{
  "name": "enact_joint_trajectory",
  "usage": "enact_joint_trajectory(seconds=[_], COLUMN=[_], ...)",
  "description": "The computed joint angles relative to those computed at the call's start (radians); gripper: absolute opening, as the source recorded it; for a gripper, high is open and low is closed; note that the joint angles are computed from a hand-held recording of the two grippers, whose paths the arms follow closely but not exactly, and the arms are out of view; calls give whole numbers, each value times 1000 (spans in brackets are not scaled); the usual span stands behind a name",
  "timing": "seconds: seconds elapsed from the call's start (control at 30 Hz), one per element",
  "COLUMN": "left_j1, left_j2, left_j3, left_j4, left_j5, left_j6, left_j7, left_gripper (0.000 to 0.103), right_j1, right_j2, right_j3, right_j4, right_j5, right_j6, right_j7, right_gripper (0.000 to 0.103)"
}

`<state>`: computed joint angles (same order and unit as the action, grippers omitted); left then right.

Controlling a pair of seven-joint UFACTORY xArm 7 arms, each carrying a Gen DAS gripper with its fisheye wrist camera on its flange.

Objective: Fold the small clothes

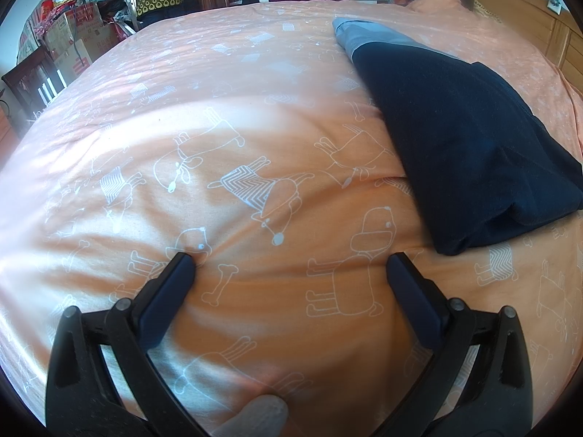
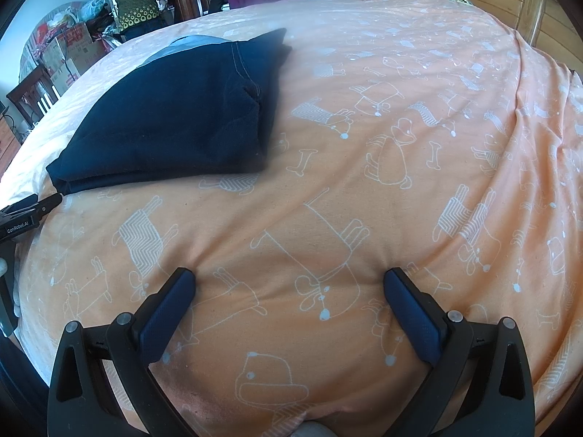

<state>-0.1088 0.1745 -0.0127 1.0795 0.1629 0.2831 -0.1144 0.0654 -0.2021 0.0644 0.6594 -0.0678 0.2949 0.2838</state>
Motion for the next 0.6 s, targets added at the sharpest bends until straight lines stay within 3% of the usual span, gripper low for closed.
enact_joint_trajectory(seconds=[0.6], left_j1=[-3], left_j2=[-1], left_j3=[1], left_j4=[-2], left_j5=[6], left_j6=[0], left_j7=[-8], left_gripper=[103], right_j1=[6], right_j2=[13], right_j3=[-13], right_j4=[23], right_j5=[18], right_j6=[26], right_j7=[-31], right_gripper=[103])
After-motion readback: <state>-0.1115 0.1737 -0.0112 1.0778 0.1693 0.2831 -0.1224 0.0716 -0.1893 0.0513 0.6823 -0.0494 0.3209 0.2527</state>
